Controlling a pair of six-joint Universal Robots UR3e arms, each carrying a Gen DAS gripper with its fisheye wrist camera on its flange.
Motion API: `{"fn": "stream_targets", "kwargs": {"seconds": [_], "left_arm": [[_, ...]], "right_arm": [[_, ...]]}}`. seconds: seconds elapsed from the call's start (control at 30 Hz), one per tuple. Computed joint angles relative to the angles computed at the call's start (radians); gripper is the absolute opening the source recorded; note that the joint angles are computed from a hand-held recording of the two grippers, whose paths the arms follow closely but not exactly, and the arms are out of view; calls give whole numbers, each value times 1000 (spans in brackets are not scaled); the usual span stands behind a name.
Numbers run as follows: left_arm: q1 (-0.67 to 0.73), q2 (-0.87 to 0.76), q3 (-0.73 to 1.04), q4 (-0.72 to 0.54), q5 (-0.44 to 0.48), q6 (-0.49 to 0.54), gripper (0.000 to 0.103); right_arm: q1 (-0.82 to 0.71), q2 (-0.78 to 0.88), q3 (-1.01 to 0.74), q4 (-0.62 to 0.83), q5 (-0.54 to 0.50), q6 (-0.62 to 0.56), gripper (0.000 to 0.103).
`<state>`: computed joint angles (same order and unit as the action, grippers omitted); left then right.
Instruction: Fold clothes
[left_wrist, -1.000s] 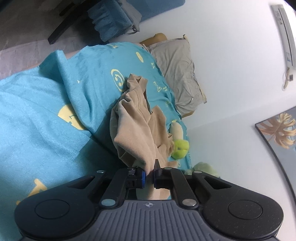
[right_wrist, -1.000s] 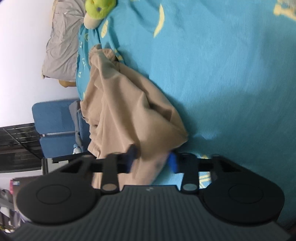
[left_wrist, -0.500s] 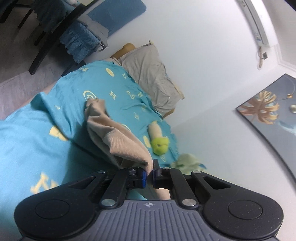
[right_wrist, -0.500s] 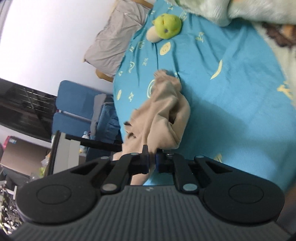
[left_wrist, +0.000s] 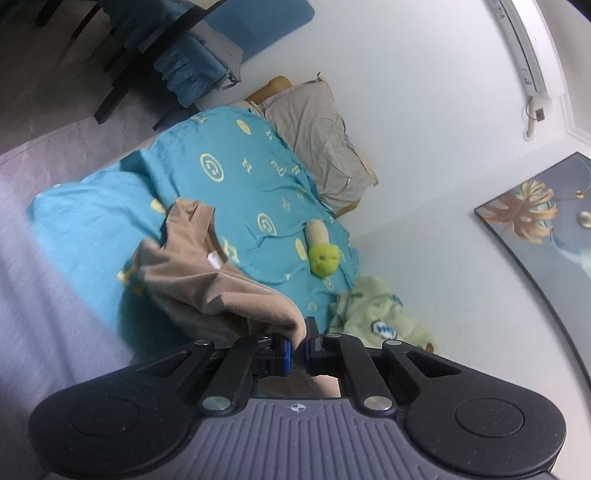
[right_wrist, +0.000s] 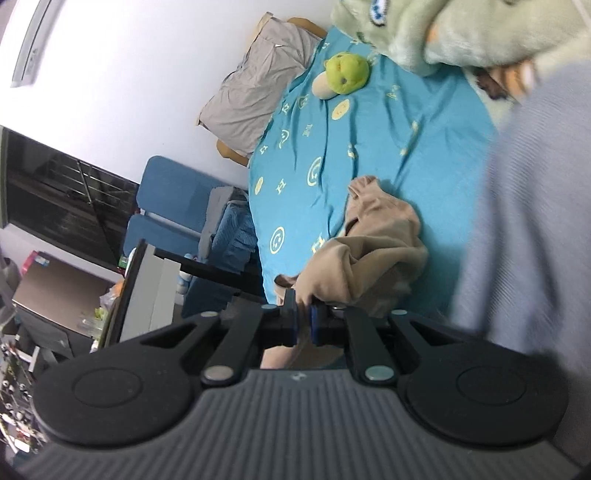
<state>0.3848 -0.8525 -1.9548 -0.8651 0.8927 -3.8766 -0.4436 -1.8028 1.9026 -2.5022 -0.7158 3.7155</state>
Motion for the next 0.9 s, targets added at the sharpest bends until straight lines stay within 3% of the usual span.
{"fn": "stream_targets", "kwargs": {"seconds": [0.1, 0.27, 0.5, 0.6, 0.8, 0.9], "left_arm": [[-118, -238, 103, 147, 124, -40, 7], [-225, -626, 383, 202, 266, -1, 9], [-244, -1106, 737, 194, 343, 108, 9], [-244, -1229, 814, 195, 360, 161, 9], [-191, -1313, 834, 194, 266, 198, 9], [-221, -1314, 864, 170, 324, 265, 10]], "right_arm": [[79, 209, -185, -46, -77, 52, 10], [195, 567, -582, 36, -203, 128, 10], [309, 1035, -1182, 309, -316, 130, 10], [331, 1152, -1339, 379, -344, 102, 10], [336, 1178, -1336, 365, -331, 121, 12], [334, 1163, -1304, 349, -327, 137, 13]]}}
